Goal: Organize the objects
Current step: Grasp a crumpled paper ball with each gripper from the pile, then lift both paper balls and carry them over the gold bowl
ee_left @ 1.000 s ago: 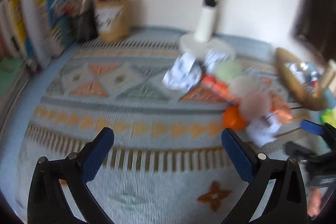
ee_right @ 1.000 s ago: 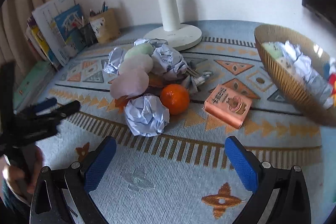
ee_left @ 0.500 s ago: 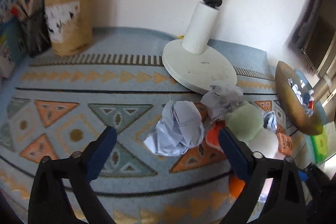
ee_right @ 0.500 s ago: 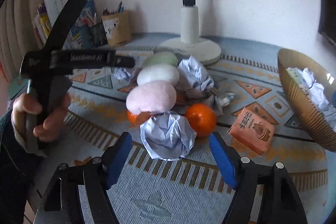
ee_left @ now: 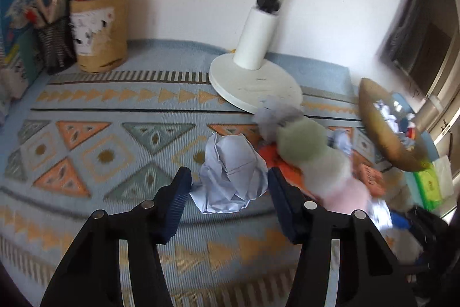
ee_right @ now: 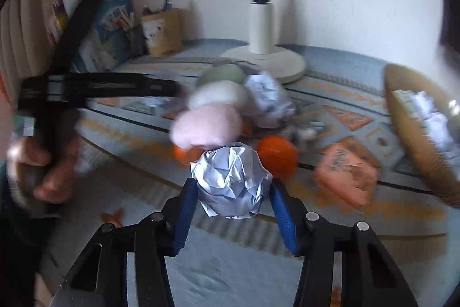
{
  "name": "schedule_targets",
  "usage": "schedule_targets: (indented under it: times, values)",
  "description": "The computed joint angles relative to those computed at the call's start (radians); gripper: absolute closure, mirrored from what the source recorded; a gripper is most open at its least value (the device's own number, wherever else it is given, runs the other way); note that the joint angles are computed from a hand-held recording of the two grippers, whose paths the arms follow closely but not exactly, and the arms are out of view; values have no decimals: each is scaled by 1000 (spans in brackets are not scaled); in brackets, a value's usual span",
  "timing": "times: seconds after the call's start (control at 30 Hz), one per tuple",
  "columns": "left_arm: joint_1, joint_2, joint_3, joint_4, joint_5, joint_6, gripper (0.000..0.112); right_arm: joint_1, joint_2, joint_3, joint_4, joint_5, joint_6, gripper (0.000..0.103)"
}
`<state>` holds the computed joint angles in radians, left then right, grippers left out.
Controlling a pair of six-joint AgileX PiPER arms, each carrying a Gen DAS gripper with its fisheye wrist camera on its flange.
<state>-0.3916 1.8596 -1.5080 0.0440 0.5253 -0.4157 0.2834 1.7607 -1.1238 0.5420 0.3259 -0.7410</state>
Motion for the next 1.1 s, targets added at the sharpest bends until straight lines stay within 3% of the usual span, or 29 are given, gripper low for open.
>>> schedule_targets:
  times: [0.07, 0.17, 0.23, 0.3, 0.37, 0.6, 0.77, 0.83, 0.9, 1.07, 1.1]
  values:
    - [-41, -72, 85, 51, -32, -77, 60, -35, -27, -1, -18, 52, 9, 53]
    - [-111, -159, 201, 136, -82, -216, 60, -147, -65, 28, 217, 174, -229, 53]
    - [-159, -188, 245, 218, -92, -333, 60, -199, -78, 51, 283, 244, -311, 53]
    - [-217, -207, 278, 337, -79, -484, 60, -214, -110, 102, 285, 231, -336, 52]
    - [-249, -212, 295, 371, -72, -541, 60, -226, -132, 144, 291, 223, -360, 52]
    - [-309, -170, 266, 448, 16, -643, 60, -276, -133, 169, 310, 296, -373, 49]
    - [-280, -159, 267, 369, -6, -581, 59, -322, -91, 128, 312, 391, -355, 45]
    - [-285, -163, 272, 384, -9, -593, 59, -340, -79, 117, 322, 419, -351, 36]
    - [-297, -160, 266, 407, 3, -608, 59, -349, -70, 110, 343, 447, -359, 36]
    - [-304, -161, 266, 427, 13, -620, 59, -326, -106, 152, 389, 361, -368, 37]
    - [-304, -161, 266, 430, 12, -623, 59, -320, -115, 163, 393, 336, -362, 42]
